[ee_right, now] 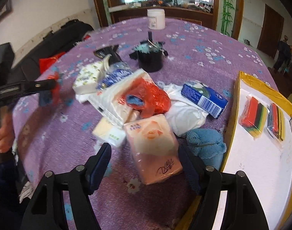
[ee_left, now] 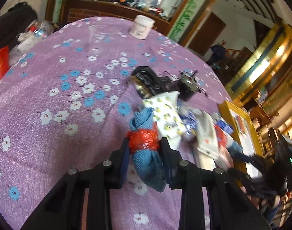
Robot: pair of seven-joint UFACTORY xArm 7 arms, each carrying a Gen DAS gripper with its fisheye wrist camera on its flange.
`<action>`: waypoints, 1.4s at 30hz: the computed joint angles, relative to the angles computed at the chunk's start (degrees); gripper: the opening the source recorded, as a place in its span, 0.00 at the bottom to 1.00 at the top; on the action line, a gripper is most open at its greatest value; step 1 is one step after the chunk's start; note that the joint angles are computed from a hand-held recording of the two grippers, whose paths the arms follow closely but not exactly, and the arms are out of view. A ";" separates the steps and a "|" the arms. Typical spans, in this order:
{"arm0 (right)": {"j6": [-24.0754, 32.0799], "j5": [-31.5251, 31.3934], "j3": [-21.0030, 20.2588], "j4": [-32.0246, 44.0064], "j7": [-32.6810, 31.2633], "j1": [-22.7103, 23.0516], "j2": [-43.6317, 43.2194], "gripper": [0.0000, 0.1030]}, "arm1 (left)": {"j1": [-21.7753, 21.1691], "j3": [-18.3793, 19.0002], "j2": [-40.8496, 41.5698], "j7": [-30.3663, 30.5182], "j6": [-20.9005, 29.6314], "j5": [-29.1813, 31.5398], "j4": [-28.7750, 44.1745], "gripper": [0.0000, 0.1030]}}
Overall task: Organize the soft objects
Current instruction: 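Grasp the blue towel tied with red plastic with the left tool, then grasp the pink tissue pack with the right tool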
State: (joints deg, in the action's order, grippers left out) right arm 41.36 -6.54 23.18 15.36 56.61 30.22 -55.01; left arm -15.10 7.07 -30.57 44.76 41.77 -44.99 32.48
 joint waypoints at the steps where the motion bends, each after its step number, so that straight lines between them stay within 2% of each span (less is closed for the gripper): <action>1: 0.46 0.02 -0.09 0.54 -0.16 -0.34 1.26 0.78 | -0.09 -0.18 -0.49 0.24 0.11 0.19 -0.28 0.29; 4: -0.09 -0.21 0.46 0.86 0.50 -0.98 3.34 0.78 | -0.78 -0.93 -1.82 0.80 -0.52 0.37 -1.32 0.29; 8: -4.52 2.11 -1.33 -1.07 -0.92 3.97 1.13 0.78 | -1.84 -1.09 -2.48 1.01 -0.64 0.71 -2.01 0.29; 11: -6.33 3.53 -2.05 -2.34 -1.66 5.82 -0.69 0.78 | -2.49 -1.11 -2.84 1.31 -0.58 1.08 -2.54 0.29; 15: -3.35 3.64 -0.99 -2.83 1.56 2.57 -1.51 0.79 | -3.33 -1.59 -3.06 0.89 -0.76 1.25 -3.02 0.29; 21: -3.48 2.31 0.80 -1.83 4.06 1.16 0.71 0.79 | -4.52 -2.15 -4.02 0.49 -1.07 1.91 -3.91 0.29; 26: -0.39 -0.92 3.54 1.07 6.09 -0.25 4.87 0.80 | -5.59 -2.58 -4.75 -0.17 -1.82 2.61 -4.62 0.29; 28: 0.36 -2.34 4.54 1.49 7.59 -0.89 5.28 0.78 | -6.03 -2.66 -4.84 -0.55 -1.91 2.76 -4.75 0.29; 29: 0.93 -3.10 4.83 1.71 8.04 -1.10 5.40 0.70 | -6.19 -2.67 -4.83 -0.74 -1.96 2.87 -4.78 0.29; 30: 2.27 -3.88 5.23 2.00 8.40 -1.18 5.35 0.57 | -6.37 -2.62 -4.88 -0.86 -1.94 2.93 -4.83 0.29; 31: 3.08 -4.26 5.20 1.73 8.92 -0.88 4.50 0.55 | -6.49 -2.59 -4.99 -0.92 -1.94 3.04 -4.87 0.29; 33: 1.17 -3.53 3.33 -0.40 9.45 1.09 1.04 0.54 | -6.70 -2.65 -5.47 -1.02 -2.12 3.34 -5.13 0.29; 35: 2.75 -3.74 4.24 -0.37 10.49 1.49 -0.92 0.54 | -7.00 -2.66 -6.09 -1.11 -2.25 3.58 -5.37 0.29; 42: 2.65 -3.28 4.82 -1.73 13.02 3.22 -6.68 0.54 | -8.16 -2.56 -7.71 -1.89 -2.07 3.95 -5.75 0.29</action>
